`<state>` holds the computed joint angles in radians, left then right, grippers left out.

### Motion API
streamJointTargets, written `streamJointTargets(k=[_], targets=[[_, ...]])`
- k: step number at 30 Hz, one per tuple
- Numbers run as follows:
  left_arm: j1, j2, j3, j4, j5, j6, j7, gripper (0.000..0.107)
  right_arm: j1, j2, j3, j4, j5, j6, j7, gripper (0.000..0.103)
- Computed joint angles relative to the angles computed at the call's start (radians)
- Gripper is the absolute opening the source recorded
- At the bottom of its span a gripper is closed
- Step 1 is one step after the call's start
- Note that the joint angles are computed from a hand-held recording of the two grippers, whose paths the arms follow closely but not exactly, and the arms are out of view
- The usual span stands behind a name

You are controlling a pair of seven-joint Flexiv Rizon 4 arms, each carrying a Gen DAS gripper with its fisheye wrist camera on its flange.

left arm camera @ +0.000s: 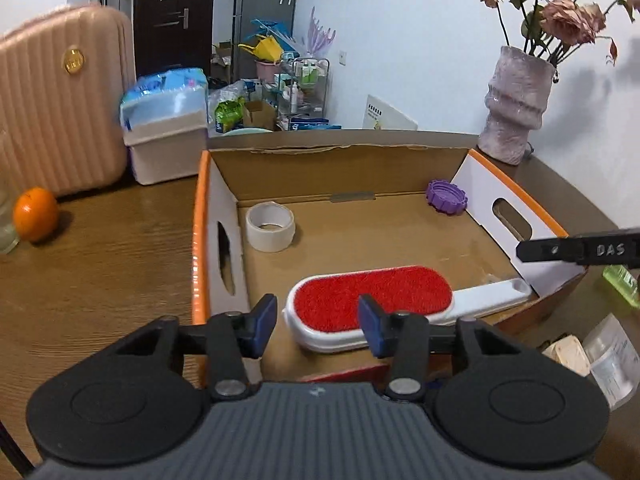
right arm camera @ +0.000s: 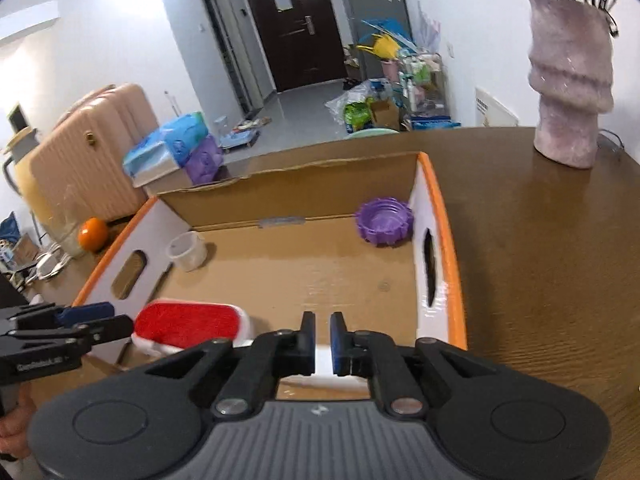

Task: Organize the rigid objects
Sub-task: 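Carry the lint brush into the cardboard box and open the left tool, then withdraw both tools from the box toward the remaining items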

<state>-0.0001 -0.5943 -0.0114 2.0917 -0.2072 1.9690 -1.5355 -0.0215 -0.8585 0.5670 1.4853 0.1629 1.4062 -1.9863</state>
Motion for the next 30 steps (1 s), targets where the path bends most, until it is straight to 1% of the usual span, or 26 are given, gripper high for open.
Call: streamJointTargets(k=[1, 3, 5, 6, 7, 8, 9, 10, 11, 13, 14, 15, 17, 18, 19, 20, 21, 22, 23, 25, 27, 30], targets=[[-0.037, 0.013, 0.034, 0.008, -0.024, -0.004, 0.006, 0.054, -0.012, 0.004, 0.014, -0.001, 0.002, -0.006, -0.010, 0.011], [-0.124, 0.040, 0.113, 0.025, -0.087, -0.006, 0.024, 0.064, -0.022, 0.034, 0.022, 0.027, 0.009, 0.013, -0.024, 0.012], [-0.204, 0.068, 0.176, 0.051, -0.152, 0.017, 0.045, 0.066, -0.038, 0.065, 0.035, 0.056, 0.014, 0.035, -0.038, 0.012], [-0.242, 0.083, 0.201, 0.068, -0.185, 0.043, 0.057, 0.069, -0.054, 0.079, 0.054, 0.072, 0.019, 0.046, -0.052, 0.012], [-0.270, 0.095, 0.214, 0.090, -0.214, 0.086, 0.068, 0.070, -0.072, 0.094, 0.076, 0.090, 0.024, 0.063, -0.070, 0.015], [-0.285, 0.103, 0.213, 0.109, -0.236, 0.135, 0.072, 0.076, -0.093, 0.108, 0.097, 0.107, 0.026, 0.078, -0.087, 0.020], [-0.302, 0.109, 0.212, 0.131, -0.258, 0.194, 0.072, 0.083, -0.117, 0.120, 0.127, 0.132, 0.032, 0.110, -0.111, 0.023], [-0.329, 0.114, 0.216, 0.153, -0.293, 0.247, 0.080, 0.086, -0.145, 0.127, 0.166, 0.157, 0.035, 0.148, -0.135, 0.032], [-0.346, 0.119, 0.213, 0.168, -0.323, 0.285, 0.087, 0.086, -0.177, 0.135, 0.206, 0.188, 0.033, 0.189, -0.151, 0.041], [-0.367, 0.135, 0.193, 0.213, -0.354, 0.364, 0.085, 0.087, -0.236, 0.138, 0.283, 0.246, 0.020, 0.265, -0.179, 0.051], [-0.371, 0.140, 0.181, 0.229, -0.363, 0.395, 0.084, 0.090, -0.263, 0.136, 0.321, 0.275, 0.006, 0.307, -0.197, 0.053], [-0.374, 0.138, 0.168, 0.249, -0.365, 0.451, 0.065, 0.096, -0.282, 0.135, 0.347, 0.308, -0.006, 0.357, -0.211, 0.054], [-0.385, 0.123, 0.146, 0.283, -0.379, 0.572, 0.038, 0.102, -0.306, 0.128, 0.384, 0.376, -0.034, 0.485, -0.238, 0.069], [-0.393, 0.114, 0.135, 0.295, -0.392, 0.625, 0.032, 0.103, -0.325, 0.115, 0.409, 0.411, -0.057, 0.556, -0.251, 0.073], [-0.401, 0.108, 0.123, 0.306, -0.408, 0.665, 0.033, 0.103, -0.345, 0.093, 0.436, 0.445, -0.087, 0.629, -0.264, 0.081], [-0.404, 0.106, 0.111, 0.319, -0.415, 0.696, 0.033, 0.103, -0.360, 0.077, 0.454, 0.475, -0.115, 0.687, -0.268, 0.084], [-0.401, 0.105, 0.098, 0.331, -0.415, 0.721, 0.028, 0.103, -0.372, 0.058, 0.467, 0.505, -0.144, 0.745, -0.273, 0.085], [-0.398, 0.102, 0.084, 0.343, -0.416, 0.744, 0.021, 0.103, -0.374, 0.051, 0.466, 0.528, -0.159, 0.788, -0.273, 0.089], [-0.392, 0.099, 0.071, 0.352, -0.414, 0.763, 0.015, 0.103, -0.365, 0.051, 0.457, 0.547, -0.161, 0.826, -0.270, 0.095], [-0.387, 0.094, 0.043, 0.379, -0.425, 0.809, -0.001, 0.103, -0.345, 0.056, 0.433, 0.578, -0.153, 0.886, -0.258, 0.100], [-0.379, 0.086, 0.013, 0.401, -0.441, 0.844, -0.017, 0.103, -0.328, 0.058, 0.413, 0.608, -0.153, 0.938, -0.244, 0.100], [-0.371, 0.078, -0.017, 0.434, -0.461, 0.875, -0.033, 0.103, -0.329, 0.056, 0.397, 0.648, -0.181, 0.967, -0.196, 0.101]])
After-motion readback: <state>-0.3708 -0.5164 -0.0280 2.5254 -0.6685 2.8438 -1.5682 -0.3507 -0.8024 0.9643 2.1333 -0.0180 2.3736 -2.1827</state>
